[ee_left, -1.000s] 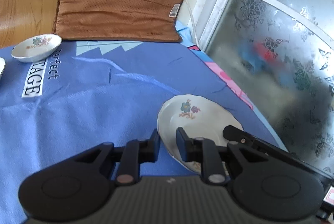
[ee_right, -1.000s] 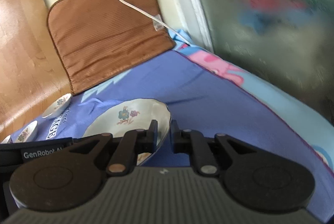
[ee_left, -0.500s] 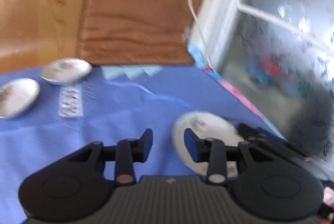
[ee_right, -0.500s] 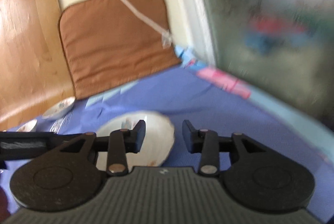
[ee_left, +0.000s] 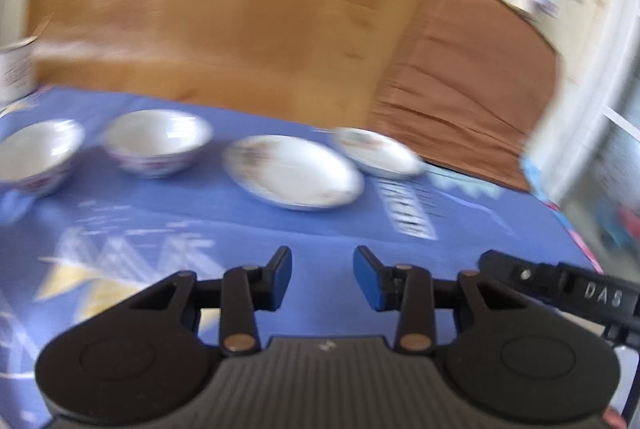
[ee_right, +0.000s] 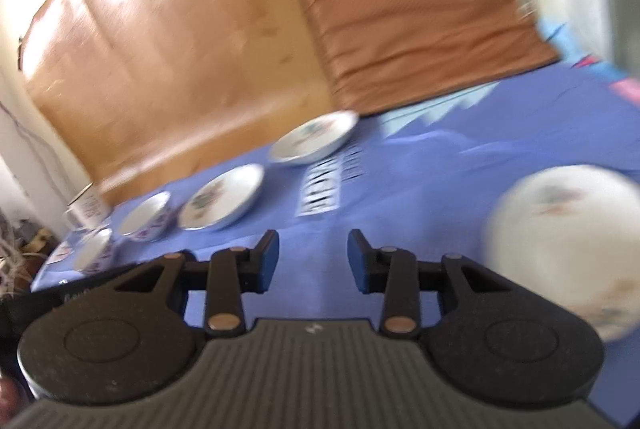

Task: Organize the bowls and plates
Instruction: 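Carry both held saucers toward the window and lower them onto the plate stack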

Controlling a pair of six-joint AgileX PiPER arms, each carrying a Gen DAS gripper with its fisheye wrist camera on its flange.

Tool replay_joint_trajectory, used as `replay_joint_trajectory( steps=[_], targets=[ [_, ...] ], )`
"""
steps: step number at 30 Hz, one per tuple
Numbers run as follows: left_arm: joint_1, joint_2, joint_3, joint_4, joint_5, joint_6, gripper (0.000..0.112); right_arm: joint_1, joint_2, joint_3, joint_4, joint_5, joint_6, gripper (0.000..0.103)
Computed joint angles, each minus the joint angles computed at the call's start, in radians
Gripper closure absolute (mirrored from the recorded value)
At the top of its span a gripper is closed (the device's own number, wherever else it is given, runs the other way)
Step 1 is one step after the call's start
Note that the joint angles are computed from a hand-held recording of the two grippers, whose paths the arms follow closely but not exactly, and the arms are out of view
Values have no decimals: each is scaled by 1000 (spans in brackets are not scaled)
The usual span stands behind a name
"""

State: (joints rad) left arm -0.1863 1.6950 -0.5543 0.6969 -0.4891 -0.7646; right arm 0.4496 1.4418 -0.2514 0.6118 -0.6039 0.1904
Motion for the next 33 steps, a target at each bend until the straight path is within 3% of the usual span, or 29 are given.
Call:
replay_joint_trajectory(
  steps=[3, 7, 12, 16, 18, 19, 20, 22, 24, 27, 33],
  targets=[
    [116, 44, -82, 187, 22, -179, 77, -59, 125, -165, -100, 78, 30, 63],
    [185, 88, -170, 332, 40, -336, 77, -94, 281, -375, -167, 184, 83, 63],
    [184, 147, -274, 448, 74, -492, 63, -105, 450, -589, -9, 307, -60, 68],
    [139, 212, -366, 493, 127, -544, 63, -119, 477, -617, -19, 315, -41, 89],
    [112, 259, -430, 578, 147, -653, 66, -115, 465, -595, -53, 301, 4, 89],
    [117, 275, -448, 583, 128, -666, 72, -112, 460, -587, -67, 297, 18, 90],
    [114, 289, -468, 629, 118, -714, 88, -111, 453, -578, -97, 294, 48, 91],
    [123, 304, -484, 680, 58, -763, 103, -117, 428, -534, -220, 282, 179, 91],
    [103, 275, -451, 631, 90, -702, 103, -113, 423, -528, -231, 276, 185, 91],
    [82, 221, -373, 539, 110, -592, 103, -67, 388, -493, -86, 259, 47, 90],
    [51, 90, -215, 408, 32, -457, 103, 24, 248, -294, 55, 81, -11, 90]
  ],
)
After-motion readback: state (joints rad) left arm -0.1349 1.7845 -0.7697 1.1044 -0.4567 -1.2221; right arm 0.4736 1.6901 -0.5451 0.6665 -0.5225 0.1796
